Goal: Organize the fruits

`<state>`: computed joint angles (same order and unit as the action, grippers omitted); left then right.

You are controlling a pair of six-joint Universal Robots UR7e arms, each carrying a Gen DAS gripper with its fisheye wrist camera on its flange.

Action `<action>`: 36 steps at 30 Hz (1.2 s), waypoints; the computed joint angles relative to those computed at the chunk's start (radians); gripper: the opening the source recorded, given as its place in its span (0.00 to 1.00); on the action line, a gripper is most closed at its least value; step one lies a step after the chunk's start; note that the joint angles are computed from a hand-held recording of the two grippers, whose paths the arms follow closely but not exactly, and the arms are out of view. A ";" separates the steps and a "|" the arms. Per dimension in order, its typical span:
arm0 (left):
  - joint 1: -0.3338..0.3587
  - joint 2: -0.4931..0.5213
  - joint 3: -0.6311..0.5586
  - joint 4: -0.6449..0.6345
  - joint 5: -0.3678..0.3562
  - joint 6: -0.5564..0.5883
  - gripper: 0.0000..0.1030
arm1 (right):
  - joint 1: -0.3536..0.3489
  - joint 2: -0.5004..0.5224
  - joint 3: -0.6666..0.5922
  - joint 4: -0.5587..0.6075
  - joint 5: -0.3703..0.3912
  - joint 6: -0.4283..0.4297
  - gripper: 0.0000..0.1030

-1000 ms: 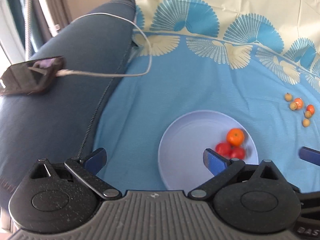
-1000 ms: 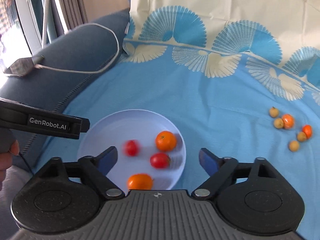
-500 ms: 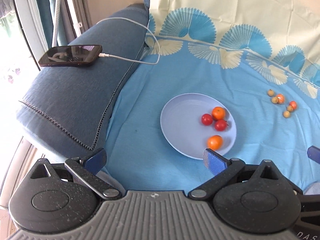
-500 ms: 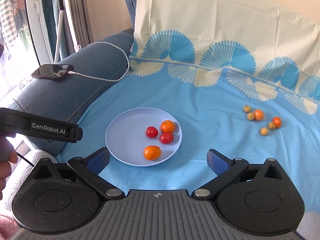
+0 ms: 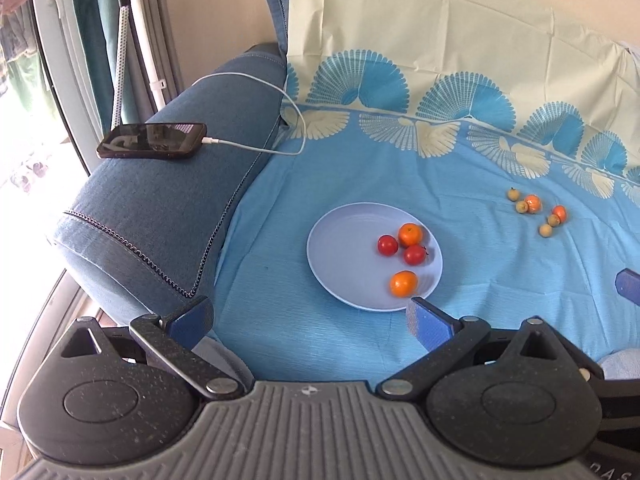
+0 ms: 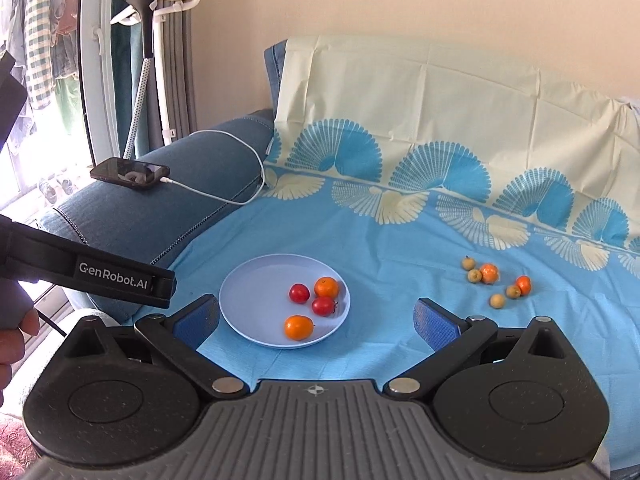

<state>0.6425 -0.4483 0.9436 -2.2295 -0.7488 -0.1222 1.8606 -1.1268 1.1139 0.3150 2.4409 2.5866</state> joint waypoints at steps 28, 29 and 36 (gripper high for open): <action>-0.008 -0.033 0.059 -0.057 -0.005 0.033 1.00 | 0.018 -0.030 0.047 -0.045 -0.006 -0.020 0.99; -0.008 -0.033 0.059 -0.057 -0.005 0.034 0.99 | 0.018 -0.030 0.046 -0.045 -0.006 -0.020 0.99; -0.006 -0.032 0.055 -0.043 -0.007 0.025 1.00 | 0.016 -0.023 0.038 -0.033 -0.002 -0.010 0.99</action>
<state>0.6370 -0.4803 0.9984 -2.2728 -0.7554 -0.0967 1.8765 -1.1500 1.1514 0.2816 2.4394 2.5766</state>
